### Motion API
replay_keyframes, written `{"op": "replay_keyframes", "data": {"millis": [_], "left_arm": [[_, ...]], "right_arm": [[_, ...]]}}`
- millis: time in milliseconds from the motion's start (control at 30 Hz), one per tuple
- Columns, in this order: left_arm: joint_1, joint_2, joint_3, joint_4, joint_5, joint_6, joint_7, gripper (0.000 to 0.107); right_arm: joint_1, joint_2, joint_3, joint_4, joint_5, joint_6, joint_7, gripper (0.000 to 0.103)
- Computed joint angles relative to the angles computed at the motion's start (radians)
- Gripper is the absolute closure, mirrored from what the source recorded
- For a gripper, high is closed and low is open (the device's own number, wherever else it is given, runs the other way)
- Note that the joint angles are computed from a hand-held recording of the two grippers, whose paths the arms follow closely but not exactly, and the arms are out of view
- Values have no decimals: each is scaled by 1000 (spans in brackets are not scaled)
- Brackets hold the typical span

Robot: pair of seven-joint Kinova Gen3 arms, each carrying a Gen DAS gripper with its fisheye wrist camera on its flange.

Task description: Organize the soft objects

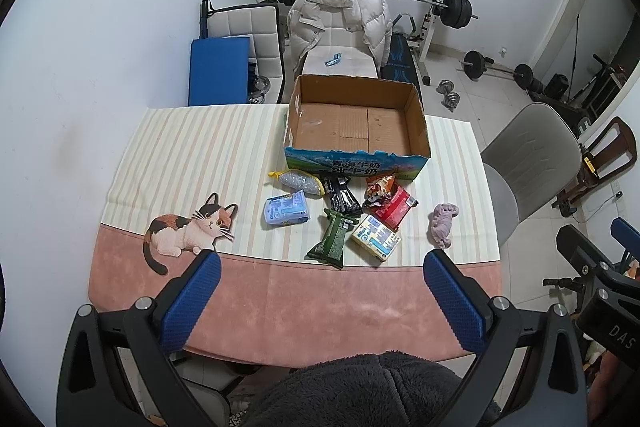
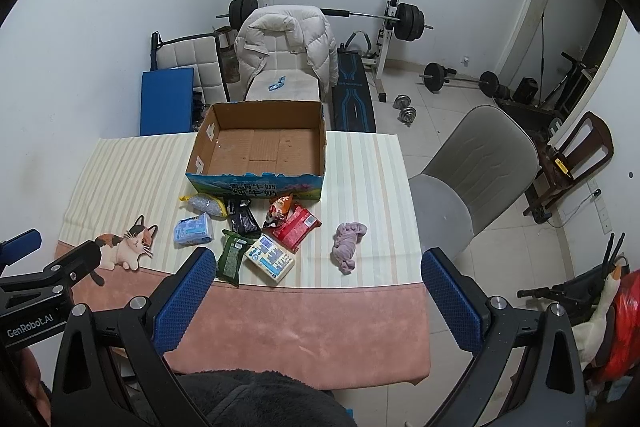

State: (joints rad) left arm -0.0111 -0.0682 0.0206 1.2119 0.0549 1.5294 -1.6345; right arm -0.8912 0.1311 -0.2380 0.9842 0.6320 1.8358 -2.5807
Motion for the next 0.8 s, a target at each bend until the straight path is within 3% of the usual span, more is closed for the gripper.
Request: {"op": "replay_keyframes", "data": {"millis": [800], "left_arm": [[-3,18,-2,-39,11,17,-2,5]], "right_arm": [[7,-3,-4,4,2,-4,4,0]]}}
